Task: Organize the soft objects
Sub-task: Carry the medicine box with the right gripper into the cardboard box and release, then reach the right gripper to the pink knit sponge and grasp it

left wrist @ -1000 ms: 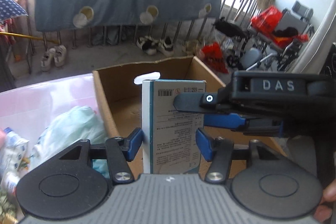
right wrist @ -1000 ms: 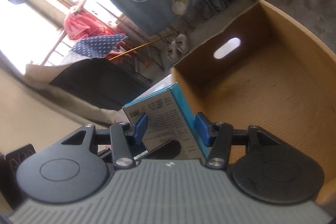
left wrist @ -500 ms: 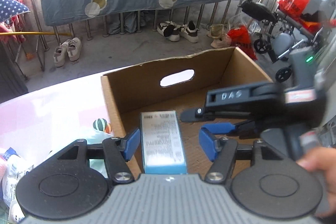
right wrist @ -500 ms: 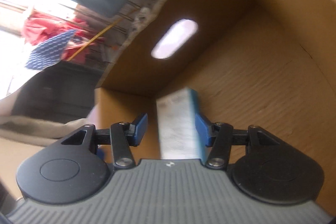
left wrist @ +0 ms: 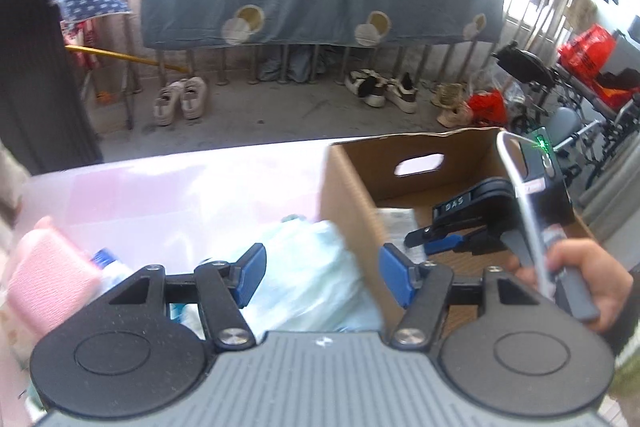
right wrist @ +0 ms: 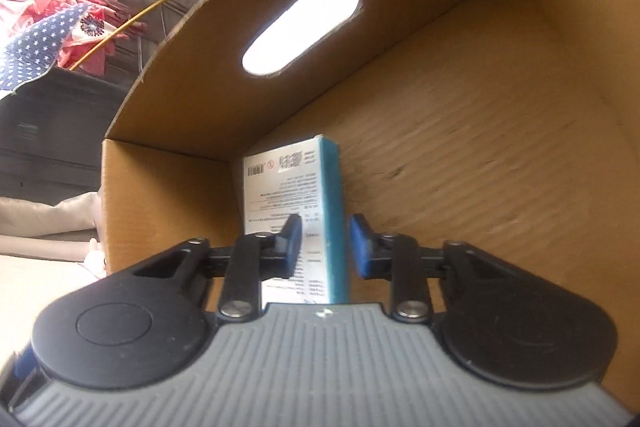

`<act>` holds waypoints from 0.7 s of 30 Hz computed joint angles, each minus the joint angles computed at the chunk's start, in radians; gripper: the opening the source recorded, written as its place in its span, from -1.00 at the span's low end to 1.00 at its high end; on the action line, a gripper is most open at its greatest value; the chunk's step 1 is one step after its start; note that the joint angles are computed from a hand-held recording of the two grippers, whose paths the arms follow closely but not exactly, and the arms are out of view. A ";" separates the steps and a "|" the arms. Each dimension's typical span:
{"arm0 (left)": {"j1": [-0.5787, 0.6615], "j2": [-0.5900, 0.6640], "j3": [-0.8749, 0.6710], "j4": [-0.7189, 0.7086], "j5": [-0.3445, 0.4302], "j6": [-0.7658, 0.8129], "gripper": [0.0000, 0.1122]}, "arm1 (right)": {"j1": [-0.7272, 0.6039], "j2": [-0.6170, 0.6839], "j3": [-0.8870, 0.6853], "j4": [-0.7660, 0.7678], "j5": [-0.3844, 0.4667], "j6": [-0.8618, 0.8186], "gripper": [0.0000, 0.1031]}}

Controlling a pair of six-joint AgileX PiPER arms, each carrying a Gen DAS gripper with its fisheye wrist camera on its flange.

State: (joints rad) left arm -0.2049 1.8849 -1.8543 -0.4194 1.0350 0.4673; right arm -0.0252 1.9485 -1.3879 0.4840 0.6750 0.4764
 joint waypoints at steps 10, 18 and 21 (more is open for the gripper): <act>0.250 -0.146 0.235 -0.099 -0.021 0.202 0.17 | 0.086 0.098 -0.139 -0.120 -0.040 0.069 -0.57; 0.496 -0.284 0.413 -0.242 -0.054 0.397 0.28 | 0.065 0.018 -0.036 -0.046 -0.106 0.078 -0.42; 0.582 -0.321 0.466 -0.296 -0.063 0.478 0.28 | 0.053 -0.068 0.031 -0.065 -0.123 0.116 -0.39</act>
State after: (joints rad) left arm 0.3772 1.5641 -1.3881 -0.7155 0.9720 0.9450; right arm 0.0278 1.8801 -1.3570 0.4189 0.5515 0.5922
